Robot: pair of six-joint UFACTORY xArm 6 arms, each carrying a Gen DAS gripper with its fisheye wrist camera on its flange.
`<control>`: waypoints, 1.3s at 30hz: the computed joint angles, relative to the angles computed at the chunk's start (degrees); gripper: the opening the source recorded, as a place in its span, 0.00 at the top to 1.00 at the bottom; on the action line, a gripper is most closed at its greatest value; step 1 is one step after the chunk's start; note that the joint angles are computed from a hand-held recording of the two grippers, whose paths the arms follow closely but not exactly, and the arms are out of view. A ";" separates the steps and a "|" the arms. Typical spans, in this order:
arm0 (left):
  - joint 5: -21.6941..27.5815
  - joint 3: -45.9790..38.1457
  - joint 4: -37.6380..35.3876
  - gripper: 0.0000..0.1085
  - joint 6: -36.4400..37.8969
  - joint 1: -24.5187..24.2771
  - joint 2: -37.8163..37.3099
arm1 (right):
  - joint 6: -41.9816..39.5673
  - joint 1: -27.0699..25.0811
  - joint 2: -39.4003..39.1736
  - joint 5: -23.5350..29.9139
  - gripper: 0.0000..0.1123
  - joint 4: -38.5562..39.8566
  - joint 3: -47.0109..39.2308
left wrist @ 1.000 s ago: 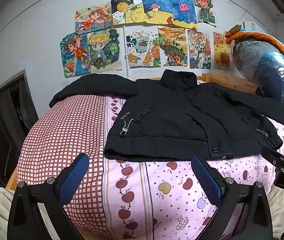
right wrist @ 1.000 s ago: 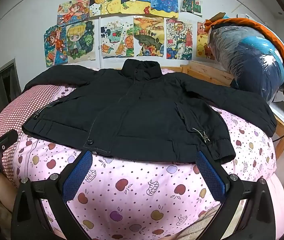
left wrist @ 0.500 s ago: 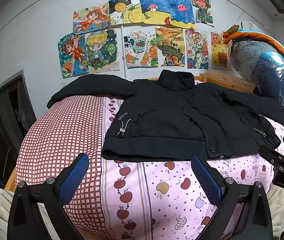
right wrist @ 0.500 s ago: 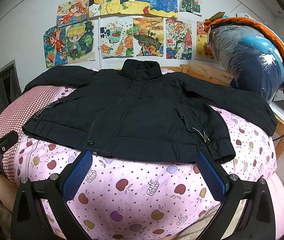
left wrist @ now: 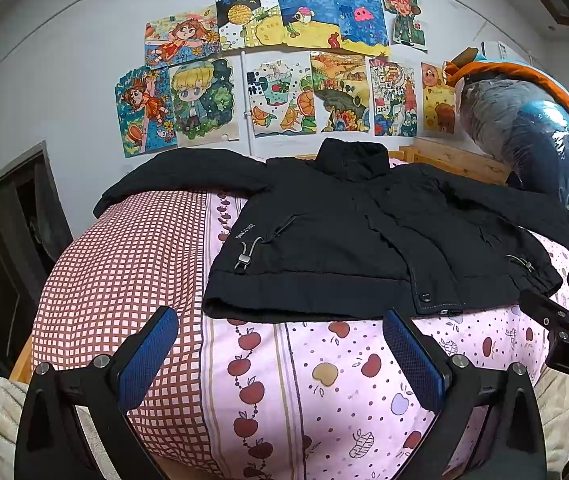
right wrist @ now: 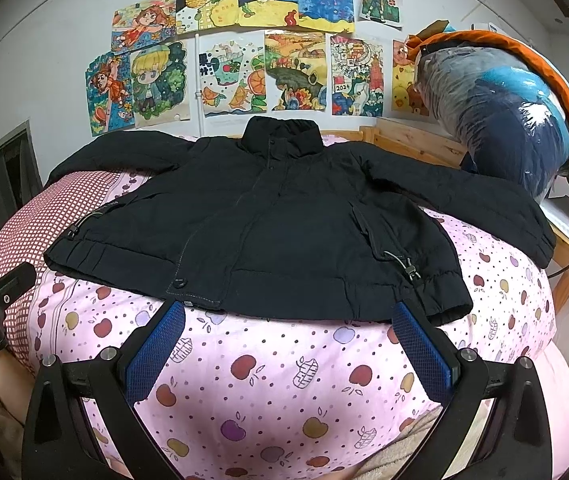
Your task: Fold large clothes
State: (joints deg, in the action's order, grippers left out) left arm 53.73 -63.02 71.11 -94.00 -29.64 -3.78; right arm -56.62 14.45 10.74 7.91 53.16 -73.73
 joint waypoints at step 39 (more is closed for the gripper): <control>0.41 -0.31 -0.16 0.05 -0.01 -0.47 0.55 | -1.81 0.06 1.12 -0.23 0.09 2.49 -0.17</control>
